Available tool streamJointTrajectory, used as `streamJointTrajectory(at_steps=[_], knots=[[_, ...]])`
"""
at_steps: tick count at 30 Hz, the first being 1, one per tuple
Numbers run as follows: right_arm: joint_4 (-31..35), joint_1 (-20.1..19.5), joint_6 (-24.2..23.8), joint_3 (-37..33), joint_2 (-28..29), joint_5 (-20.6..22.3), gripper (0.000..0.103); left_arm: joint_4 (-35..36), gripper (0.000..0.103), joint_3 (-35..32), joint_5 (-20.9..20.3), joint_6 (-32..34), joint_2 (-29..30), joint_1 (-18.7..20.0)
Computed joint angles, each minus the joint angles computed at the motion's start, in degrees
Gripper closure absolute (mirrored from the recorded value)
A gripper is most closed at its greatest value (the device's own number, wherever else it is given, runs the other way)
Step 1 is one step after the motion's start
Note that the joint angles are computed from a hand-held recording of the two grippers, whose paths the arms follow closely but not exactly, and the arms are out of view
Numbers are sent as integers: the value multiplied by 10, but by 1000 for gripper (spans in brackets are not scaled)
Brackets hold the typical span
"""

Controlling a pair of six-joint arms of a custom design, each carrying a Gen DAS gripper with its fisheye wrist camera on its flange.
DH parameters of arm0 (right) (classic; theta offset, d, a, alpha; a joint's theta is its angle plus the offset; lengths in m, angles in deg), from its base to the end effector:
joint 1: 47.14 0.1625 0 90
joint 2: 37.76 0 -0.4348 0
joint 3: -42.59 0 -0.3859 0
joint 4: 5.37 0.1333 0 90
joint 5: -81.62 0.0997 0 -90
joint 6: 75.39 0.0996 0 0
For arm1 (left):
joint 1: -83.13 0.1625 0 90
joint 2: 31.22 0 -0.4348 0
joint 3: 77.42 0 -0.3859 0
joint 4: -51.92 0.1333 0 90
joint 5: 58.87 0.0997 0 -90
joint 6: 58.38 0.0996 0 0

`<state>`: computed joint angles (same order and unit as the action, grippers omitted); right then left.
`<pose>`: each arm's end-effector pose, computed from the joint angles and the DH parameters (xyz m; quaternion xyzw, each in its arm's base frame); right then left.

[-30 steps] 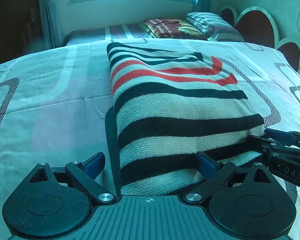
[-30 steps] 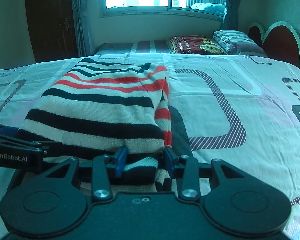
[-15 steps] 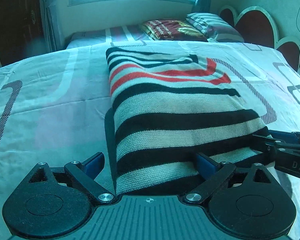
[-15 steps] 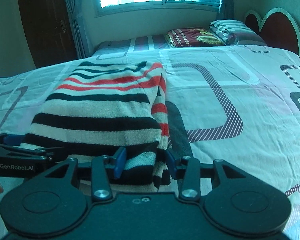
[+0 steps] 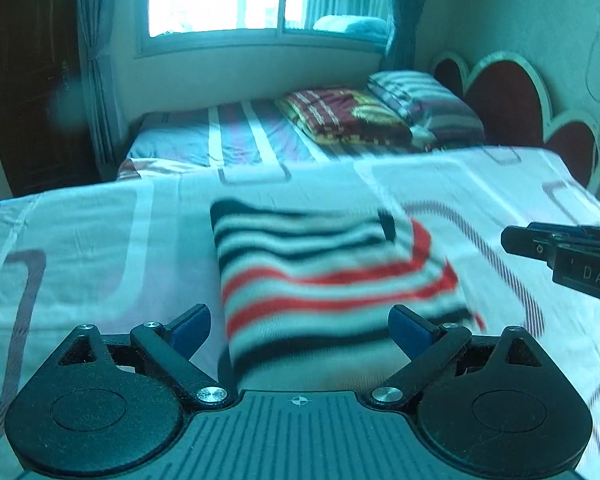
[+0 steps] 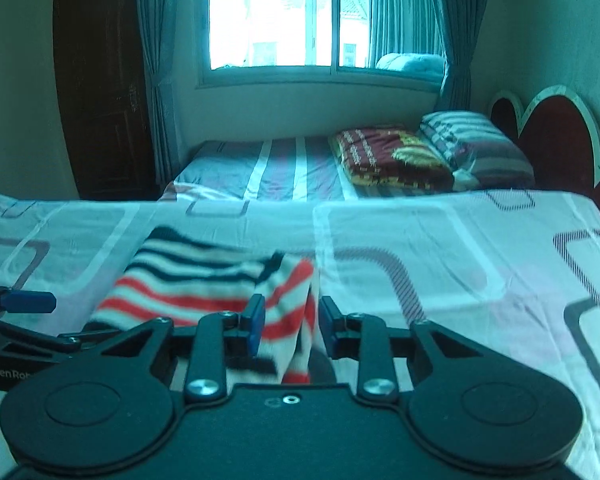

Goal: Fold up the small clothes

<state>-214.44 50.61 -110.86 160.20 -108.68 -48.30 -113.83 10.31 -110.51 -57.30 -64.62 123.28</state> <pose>0.1375 -0.4958 0.3645 0.0920 -0.7795 0.4728 0.4004 -0.4164 -0.6065 0.0521 0.3439 0.8641 -0.2931 0.2215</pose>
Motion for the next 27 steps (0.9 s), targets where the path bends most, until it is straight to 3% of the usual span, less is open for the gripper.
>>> streamJointTrajectory(at_steps=[5,8,9,11,13,17,21,25,27], knots=[[28,-19,10,-32,26,19,76,17,7,-51,6,-7,35,13],[47,-34,30,-26,39,26,76,41,9,-61,2,-23,49,25],[53,-39,36,-21,42,29,76,54,14,-64,1,-28,52,29],[53,-48,38,-14,48,31,75,35,14,-52,-12,-29,54,39],[43,-55,24,-7,56,32,75,28,14,-47,-26,-41,53,46],[-24,-61,-55,-4,84,34,75,14,14,-51,-32,-34,64,51],[-19,-75,-35,5,71,66,75,32,4,-66,-45,-54,68,62],[9,-69,-21,-1,61,62,74,38,5,-72,-38,-51,68,59],[26,-69,-2,-8,49,81,75,38,8,-81,-36,-44,69,57]])
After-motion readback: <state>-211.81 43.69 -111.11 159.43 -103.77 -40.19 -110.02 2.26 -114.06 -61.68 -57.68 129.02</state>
